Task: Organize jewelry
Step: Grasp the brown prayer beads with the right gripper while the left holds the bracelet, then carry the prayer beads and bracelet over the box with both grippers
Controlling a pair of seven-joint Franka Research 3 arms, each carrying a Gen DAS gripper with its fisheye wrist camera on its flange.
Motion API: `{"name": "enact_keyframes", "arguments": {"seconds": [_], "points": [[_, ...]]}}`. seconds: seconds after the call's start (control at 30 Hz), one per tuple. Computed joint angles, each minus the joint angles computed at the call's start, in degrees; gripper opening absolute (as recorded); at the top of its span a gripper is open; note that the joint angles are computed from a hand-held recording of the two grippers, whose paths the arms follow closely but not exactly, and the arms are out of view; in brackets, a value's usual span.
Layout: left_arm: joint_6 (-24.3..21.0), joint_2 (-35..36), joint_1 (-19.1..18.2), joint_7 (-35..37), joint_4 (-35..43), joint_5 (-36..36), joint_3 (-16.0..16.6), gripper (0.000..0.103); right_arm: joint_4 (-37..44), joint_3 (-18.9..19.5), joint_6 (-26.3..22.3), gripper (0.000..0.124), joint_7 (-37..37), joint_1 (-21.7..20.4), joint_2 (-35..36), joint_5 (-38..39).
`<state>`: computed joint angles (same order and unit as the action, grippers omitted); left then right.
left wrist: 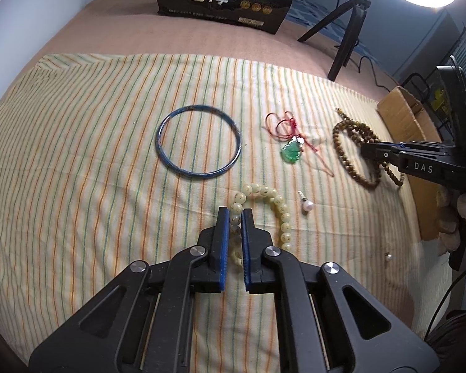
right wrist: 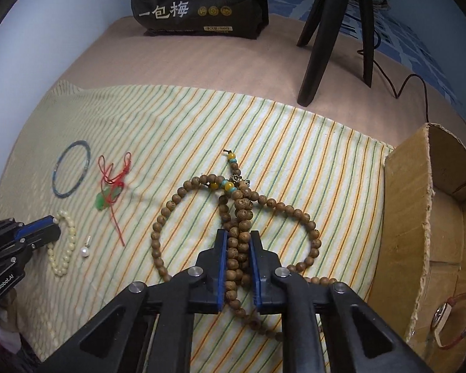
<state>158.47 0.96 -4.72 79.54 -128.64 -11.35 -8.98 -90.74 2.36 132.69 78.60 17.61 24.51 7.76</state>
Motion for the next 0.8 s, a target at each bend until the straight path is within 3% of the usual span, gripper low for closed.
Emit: {"name": "enact_keyframes", "arguments": {"seconds": [0.53, 0.8], "points": [[3.20, -7.69, -4.22, 6.14, -3.59, -10.22, 1.87, 0.005, -7.38, 1.95, 7.19, 0.010, -4.46, -3.16, -9.25, 11.59], [4.43, -9.67, -6.85, 5.47, -2.95, -10.08, 2.44, 0.005, -11.64, 1.79, 10.70, 0.010, -7.28, -4.22, -14.29, 16.43]]}}
